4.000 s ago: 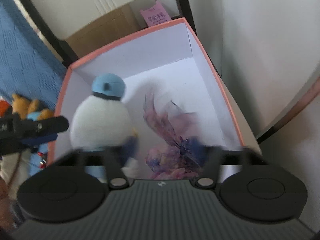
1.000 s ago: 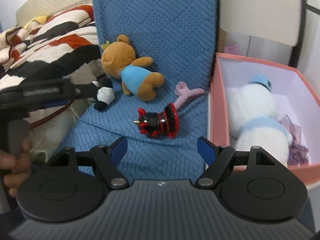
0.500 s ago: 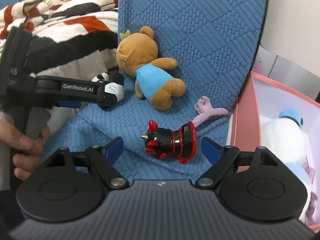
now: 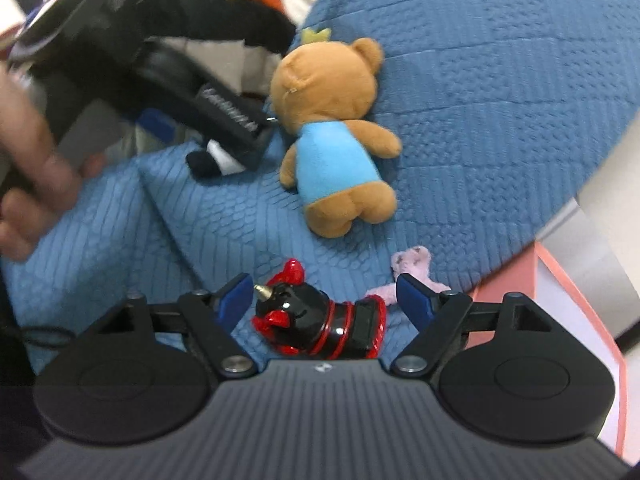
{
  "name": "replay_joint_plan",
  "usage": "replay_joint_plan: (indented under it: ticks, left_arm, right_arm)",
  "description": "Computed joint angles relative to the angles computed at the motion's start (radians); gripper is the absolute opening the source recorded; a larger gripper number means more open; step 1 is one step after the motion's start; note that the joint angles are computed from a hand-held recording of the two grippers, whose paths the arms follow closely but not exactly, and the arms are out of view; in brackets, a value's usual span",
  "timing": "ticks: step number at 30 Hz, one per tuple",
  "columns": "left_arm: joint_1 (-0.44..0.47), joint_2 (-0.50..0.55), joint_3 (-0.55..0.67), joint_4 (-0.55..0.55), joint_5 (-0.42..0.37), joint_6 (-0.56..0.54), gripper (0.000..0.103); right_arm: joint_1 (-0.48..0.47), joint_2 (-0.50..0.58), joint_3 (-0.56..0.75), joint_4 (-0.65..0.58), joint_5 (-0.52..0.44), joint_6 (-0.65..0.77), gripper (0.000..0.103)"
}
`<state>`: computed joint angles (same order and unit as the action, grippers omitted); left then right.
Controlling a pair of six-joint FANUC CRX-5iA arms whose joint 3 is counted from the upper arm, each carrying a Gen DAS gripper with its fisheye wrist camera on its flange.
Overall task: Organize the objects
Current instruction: 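Close the right tool on the red-and-black toy while the left tool grasps the panda plush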
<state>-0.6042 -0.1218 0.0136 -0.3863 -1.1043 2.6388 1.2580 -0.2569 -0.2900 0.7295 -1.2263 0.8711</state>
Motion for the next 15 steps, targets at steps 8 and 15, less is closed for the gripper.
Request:
replay_joint_plan:
  ticks: [8, 15]
  left_arm:
    - [0.047, 0.062, 0.041, 0.021, -0.065, -0.006, 0.094]
    - [0.063, 0.122, 0.094, 0.021, -0.112, -0.025, 0.094]
  right_arm:
    - [-0.018, 0.074, 0.030, -0.044, -0.021, 0.170, 0.080]
    - [-0.022, 0.116, 0.039, -0.054, -0.036, 0.228, 0.079]
